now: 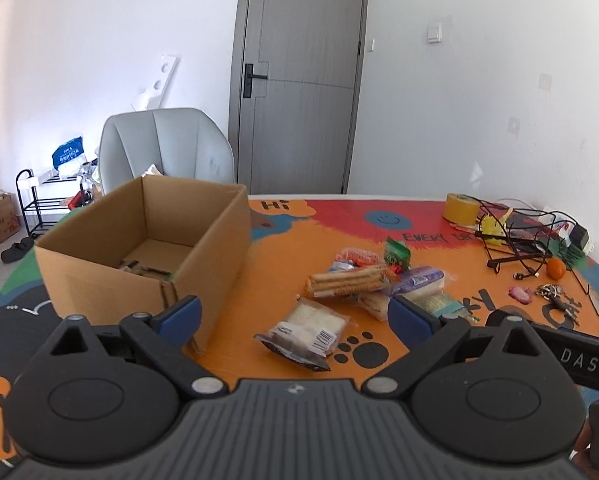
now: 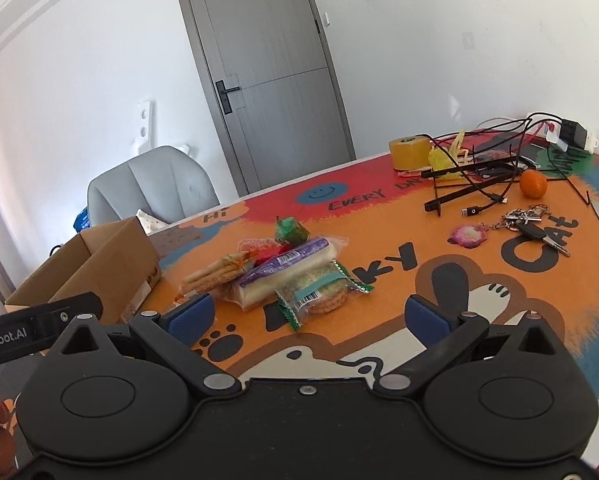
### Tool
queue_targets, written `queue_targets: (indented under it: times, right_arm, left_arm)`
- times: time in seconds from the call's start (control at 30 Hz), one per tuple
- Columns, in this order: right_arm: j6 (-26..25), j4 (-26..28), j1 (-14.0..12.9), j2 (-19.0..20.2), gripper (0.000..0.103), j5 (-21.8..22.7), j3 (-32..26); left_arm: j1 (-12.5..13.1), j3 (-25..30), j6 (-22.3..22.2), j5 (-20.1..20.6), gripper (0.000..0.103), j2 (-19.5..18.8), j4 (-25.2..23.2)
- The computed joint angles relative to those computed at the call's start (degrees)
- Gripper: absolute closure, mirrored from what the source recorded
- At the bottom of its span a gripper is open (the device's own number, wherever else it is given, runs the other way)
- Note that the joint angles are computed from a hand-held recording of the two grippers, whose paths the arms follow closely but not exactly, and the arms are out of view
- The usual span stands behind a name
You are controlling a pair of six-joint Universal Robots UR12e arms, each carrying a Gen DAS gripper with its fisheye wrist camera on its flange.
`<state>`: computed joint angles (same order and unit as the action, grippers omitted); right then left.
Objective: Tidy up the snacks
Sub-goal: 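Withdraw both grippers from the box back toward the snack pile, then grasp the white bread pack with the left gripper while the right grasps the green-edged bread pack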
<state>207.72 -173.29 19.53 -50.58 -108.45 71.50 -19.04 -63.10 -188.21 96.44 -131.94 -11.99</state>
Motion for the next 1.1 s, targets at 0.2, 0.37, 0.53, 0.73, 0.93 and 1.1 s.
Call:
queue_targets:
  times: [0.2,0.37,0.53,0.73,0.93,1.1]
  right_arm:
    - [-1.6,1.6,-0.3,0.7,0.000,-0.4,-1.1]
    - [-2.8,4.5,-1.0,1.2,0.000,2.0,-2.5]
    - [-4.4,6.8,-1.6,1.9,0.000,3.4,-4.1]
    - [-6.2,10.5,-2.0,3.2,0.000,4.0,-6.9]
    - [-7.8,12.4,-2.5,4.6,0.000,5.7,-9.3]
    - [-10.0,15.5,-2.9,6.0,0.001,6.1,-11.8]
  left_arm:
    - [-0.2,2.2,0.3,-0.1,0.004,-1.8,-1.0]
    - [-0.3,4.5,0.1,0.3,0.004,-3.5,-3.3]
    - [-0.4,7.4,-0.8,1.8,0.004,-5.3,-5.8]
    - [-0.5,9.9,-0.6,2.3,0.005,-6.7,-9.2]
    - [-0.7,12.6,0.3,2.5,0.006,-8.2,-13.0]
    - [-0.7,14.8,-0.4,2.6,0.011,-9.5,-16.3]
